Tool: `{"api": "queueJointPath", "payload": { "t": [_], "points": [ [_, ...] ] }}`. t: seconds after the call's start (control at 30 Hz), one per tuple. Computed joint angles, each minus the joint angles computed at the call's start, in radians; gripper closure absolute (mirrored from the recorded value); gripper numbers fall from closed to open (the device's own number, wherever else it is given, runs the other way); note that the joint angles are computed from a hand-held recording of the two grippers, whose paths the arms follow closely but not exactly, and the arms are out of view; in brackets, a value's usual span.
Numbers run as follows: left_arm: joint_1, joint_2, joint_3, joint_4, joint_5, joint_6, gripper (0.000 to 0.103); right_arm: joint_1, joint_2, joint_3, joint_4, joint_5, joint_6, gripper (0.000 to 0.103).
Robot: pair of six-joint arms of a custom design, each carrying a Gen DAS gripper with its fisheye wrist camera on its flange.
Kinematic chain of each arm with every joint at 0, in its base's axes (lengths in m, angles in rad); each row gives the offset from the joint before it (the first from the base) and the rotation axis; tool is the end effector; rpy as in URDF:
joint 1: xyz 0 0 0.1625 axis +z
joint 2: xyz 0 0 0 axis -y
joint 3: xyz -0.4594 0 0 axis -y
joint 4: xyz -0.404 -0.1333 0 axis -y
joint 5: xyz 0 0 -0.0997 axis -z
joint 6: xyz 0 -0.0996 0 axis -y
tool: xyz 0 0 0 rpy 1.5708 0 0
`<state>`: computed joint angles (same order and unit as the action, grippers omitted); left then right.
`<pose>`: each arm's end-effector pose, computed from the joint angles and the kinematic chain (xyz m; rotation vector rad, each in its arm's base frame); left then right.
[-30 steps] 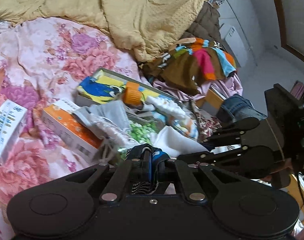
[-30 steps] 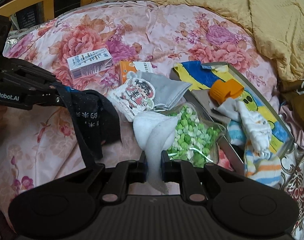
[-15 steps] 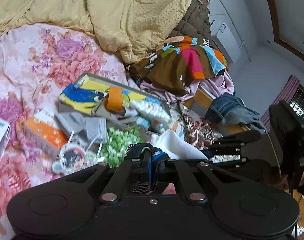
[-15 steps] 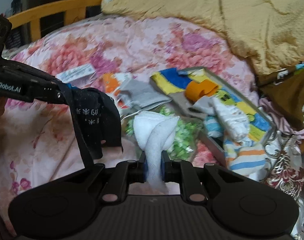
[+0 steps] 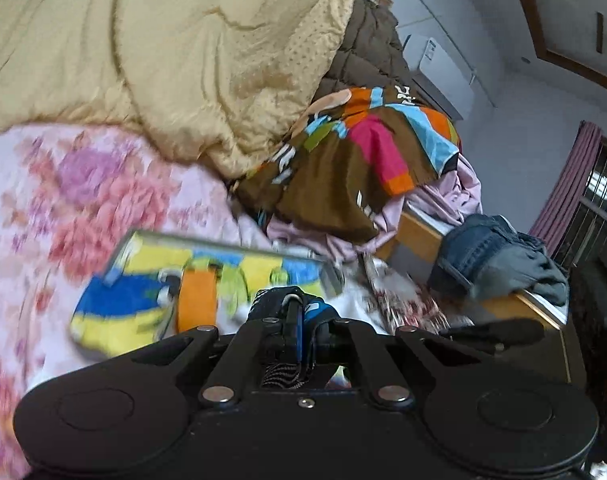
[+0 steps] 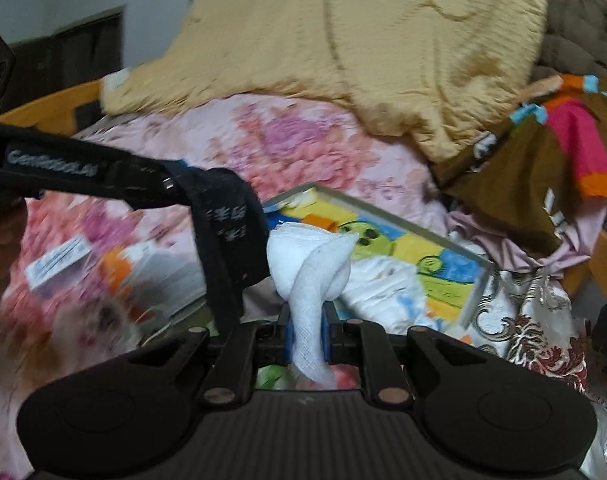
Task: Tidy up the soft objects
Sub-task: 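Carry the black sock with the left tool while the right tool carries the white cloth to the tray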
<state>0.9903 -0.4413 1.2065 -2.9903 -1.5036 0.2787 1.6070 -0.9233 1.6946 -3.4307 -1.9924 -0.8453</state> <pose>-0.3471 -0.7845 0.0607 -1.1948 -2.6885 1.0018 0.1176 -0.6897 0.2935 0.6662 -2.0658 1.0165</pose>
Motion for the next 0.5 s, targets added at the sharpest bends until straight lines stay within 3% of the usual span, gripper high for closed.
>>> {"api": "queueJointPath", "payload": {
  "t": [0.23, 0.5],
  "points": [
    [-0.01, 0.193, -0.333, 0.127, 0.016, 0.037, 0.099, -0.034, 0.021, -0.094, -0.002, 0.013, 0.085, 0.088],
    [-0.013, 0.412, -0.715, 0.339, 0.065, 0.053, 0.098, -0.083, 0.056, -0.201, 0.041, 0.015, 0.116, 0.088]
  ]
}}
